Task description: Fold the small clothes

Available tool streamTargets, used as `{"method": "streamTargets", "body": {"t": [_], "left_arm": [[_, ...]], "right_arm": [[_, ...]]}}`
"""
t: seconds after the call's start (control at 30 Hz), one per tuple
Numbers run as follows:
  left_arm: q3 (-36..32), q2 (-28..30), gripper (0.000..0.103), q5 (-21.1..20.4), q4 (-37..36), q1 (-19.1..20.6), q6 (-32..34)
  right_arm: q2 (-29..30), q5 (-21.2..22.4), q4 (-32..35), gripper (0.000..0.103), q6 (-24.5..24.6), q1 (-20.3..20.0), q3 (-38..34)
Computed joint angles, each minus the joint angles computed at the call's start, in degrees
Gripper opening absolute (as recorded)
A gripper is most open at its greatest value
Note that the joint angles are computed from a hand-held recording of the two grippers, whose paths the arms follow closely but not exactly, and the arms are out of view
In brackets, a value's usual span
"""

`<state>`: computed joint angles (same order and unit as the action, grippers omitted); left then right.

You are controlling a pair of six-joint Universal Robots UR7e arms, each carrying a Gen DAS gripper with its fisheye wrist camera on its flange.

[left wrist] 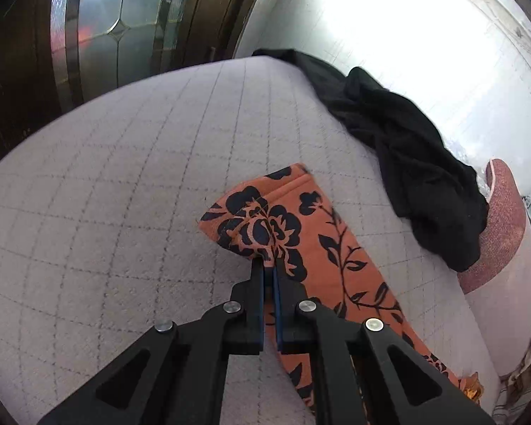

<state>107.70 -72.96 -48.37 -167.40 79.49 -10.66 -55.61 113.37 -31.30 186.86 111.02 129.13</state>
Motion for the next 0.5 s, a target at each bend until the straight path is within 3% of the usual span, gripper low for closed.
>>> {"method": "streamTargets", "body": {"t": [0.13,0.27,0.37,0.5], "left_arm": [[5.9,-3.7,0.004,4.1,-8.2,-10.2,8.8],[12.9,-7.3,0.004,4.5,-14.9,-24.2,15.2],[16.4,-7.0,0.004,2.5,-15.2,-33.4,15.5],[19.6,-2.2,0.004,-2.2,-13.4,-41.8,9.8]], "right_arm": [[-1.3,0.4,-2.0,0.100,-0.4,0.0,1.5],[-2.6,-0.2,-3.7,0.100,0.9,-0.3,3.1],[-3.8,-0.4,-5.0,0.100,1.5,0.1,4.5],[-5.3,-0.6,-6.3,0.100,1.7,0.7,6.1]]}}
